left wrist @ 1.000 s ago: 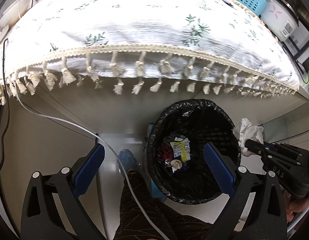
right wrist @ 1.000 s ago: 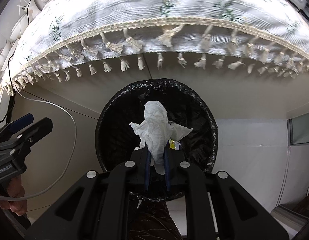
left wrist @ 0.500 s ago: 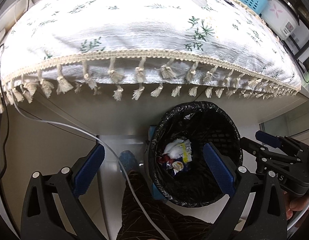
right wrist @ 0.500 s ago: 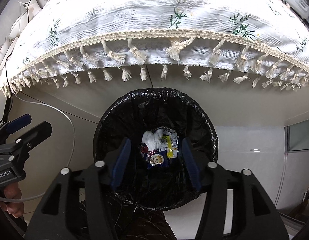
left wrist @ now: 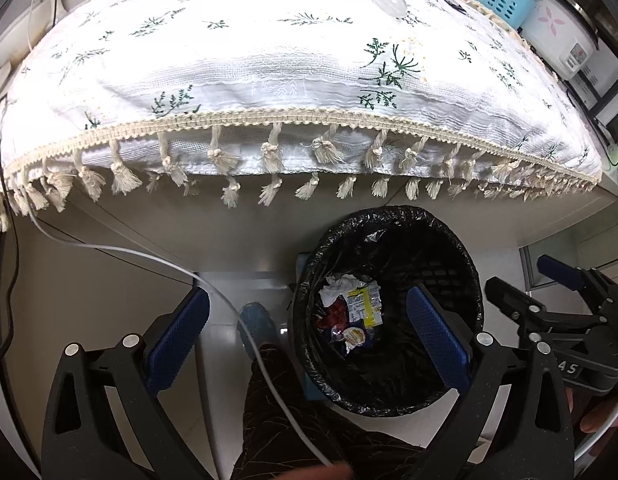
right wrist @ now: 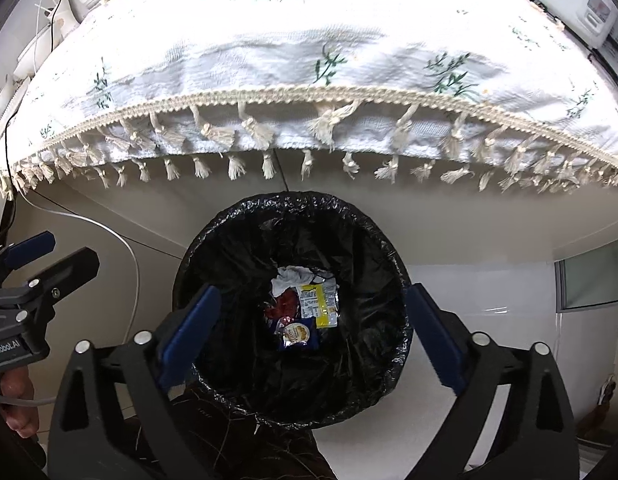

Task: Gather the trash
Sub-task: 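Raise both open tools back over the table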

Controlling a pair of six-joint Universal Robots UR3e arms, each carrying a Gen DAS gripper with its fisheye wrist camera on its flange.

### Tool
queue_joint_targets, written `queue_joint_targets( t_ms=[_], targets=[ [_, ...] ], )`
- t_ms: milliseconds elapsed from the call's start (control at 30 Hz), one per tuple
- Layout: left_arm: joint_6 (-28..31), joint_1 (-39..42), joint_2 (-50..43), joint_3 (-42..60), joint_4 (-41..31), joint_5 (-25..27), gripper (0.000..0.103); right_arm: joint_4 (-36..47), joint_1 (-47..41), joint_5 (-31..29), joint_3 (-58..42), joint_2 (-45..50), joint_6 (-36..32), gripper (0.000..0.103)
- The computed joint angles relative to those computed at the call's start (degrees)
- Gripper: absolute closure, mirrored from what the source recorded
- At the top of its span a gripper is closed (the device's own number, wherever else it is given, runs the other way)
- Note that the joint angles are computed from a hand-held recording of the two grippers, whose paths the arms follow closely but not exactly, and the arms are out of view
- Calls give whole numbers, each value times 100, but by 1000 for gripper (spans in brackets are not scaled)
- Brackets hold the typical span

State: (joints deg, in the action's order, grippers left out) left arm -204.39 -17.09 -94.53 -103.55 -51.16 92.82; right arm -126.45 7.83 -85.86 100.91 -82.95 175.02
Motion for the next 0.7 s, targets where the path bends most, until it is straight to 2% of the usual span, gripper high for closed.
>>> queue_joint_targets(
  t_ms=[267, 700],
  targets=[
    [-27, -4, 305, 126, -292, 103, 6, 423, -138, 59, -208, -539, -128, 9],
    [-15, -69, 446, 1140, -914, 258, 6, 837, -294, 62, -1026, -1010, -142, 9]
  ],
)
